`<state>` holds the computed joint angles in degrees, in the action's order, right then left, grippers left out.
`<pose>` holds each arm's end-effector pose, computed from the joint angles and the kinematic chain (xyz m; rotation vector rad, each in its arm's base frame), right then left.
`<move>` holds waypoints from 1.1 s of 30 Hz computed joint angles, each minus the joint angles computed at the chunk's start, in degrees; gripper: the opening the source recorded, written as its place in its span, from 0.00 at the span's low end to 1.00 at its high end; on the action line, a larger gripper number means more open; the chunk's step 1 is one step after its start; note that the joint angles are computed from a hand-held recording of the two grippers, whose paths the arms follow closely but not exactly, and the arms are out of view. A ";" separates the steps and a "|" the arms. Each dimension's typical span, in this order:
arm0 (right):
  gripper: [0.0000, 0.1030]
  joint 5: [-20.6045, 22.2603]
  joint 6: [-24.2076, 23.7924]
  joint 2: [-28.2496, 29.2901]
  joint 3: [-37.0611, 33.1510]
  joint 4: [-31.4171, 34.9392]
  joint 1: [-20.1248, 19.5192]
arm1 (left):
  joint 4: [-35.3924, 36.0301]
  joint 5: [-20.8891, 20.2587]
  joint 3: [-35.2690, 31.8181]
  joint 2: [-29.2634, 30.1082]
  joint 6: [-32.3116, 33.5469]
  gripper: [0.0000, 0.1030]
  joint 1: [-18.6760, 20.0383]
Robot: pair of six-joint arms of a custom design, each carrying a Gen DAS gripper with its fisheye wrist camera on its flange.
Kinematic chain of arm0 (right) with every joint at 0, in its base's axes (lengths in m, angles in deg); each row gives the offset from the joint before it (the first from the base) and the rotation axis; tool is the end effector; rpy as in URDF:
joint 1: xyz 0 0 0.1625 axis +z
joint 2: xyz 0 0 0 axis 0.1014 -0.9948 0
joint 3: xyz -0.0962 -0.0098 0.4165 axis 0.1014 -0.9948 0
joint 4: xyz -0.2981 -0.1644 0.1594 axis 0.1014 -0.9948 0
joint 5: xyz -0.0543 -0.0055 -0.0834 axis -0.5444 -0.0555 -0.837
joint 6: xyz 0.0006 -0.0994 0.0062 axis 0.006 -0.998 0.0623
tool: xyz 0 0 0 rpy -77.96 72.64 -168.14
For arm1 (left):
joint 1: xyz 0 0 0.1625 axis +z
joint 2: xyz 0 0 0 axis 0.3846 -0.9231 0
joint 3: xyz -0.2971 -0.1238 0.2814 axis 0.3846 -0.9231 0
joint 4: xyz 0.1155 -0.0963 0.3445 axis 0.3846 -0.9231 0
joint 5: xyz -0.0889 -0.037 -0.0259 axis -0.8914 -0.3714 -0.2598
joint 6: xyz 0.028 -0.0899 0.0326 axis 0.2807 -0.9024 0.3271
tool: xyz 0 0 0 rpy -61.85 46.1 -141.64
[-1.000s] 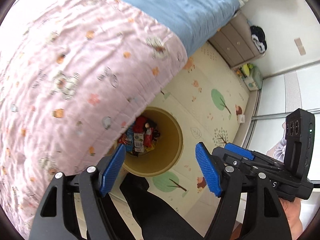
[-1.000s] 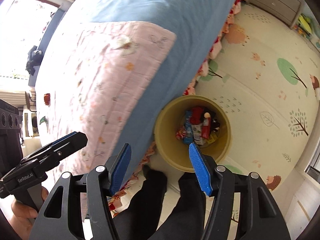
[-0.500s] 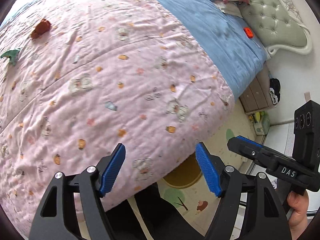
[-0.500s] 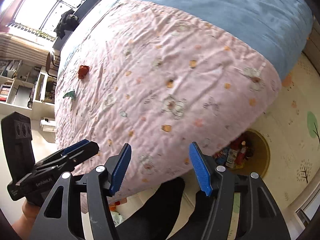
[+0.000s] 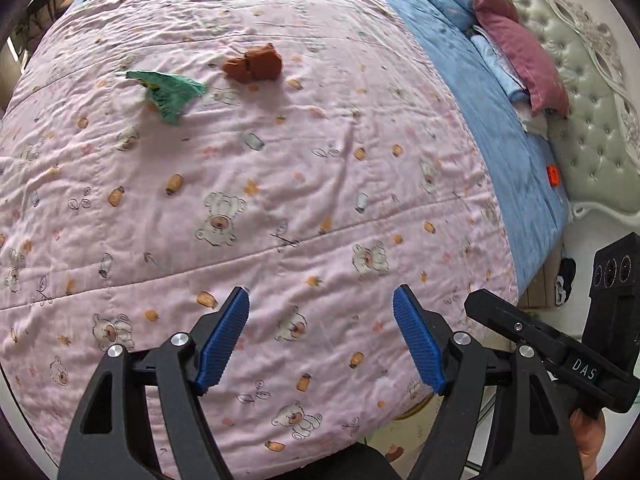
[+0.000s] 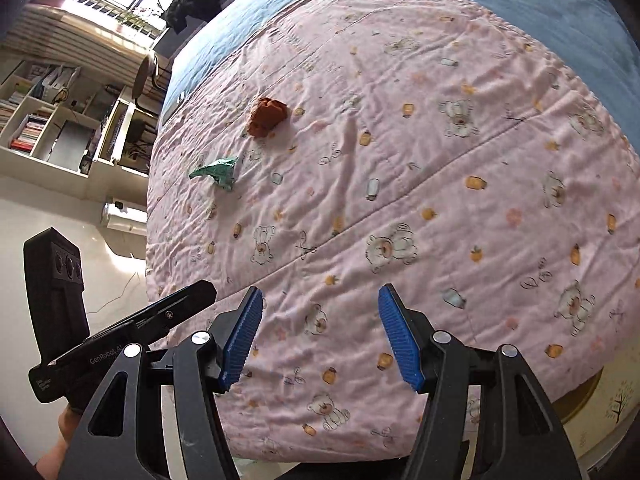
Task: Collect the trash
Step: 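Move both tools back over the quilt toward the green bag and orange cloth, then grasp the green snack bag with the left tool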
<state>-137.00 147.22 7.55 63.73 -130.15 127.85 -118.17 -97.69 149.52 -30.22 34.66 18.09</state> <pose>0.3979 -0.3174 0.2451 -0.6982 -2.5777 0.8635 -0.3084 -0.4688 0.3384 0.7116 2.7116 0.1523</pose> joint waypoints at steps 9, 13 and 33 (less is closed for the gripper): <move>0.58 4.47 -15.98 5.19 -6.59 -2.80 -9.48 | -2.72 3.25 -5.91 6.58 -5.17 0.73 7.27; 0.58 6.47 -22.53 7.18 -9.22 -3.48 -14.08 | -4.03 4.85 -10.53 12.08 -7.45 0.73 10.08; 0.60 10.60 -38.41 15.71 -20.16 -5.90 -26.43 | -3.59 15.29 -31.55 32.39 -9.74 0.50 16.99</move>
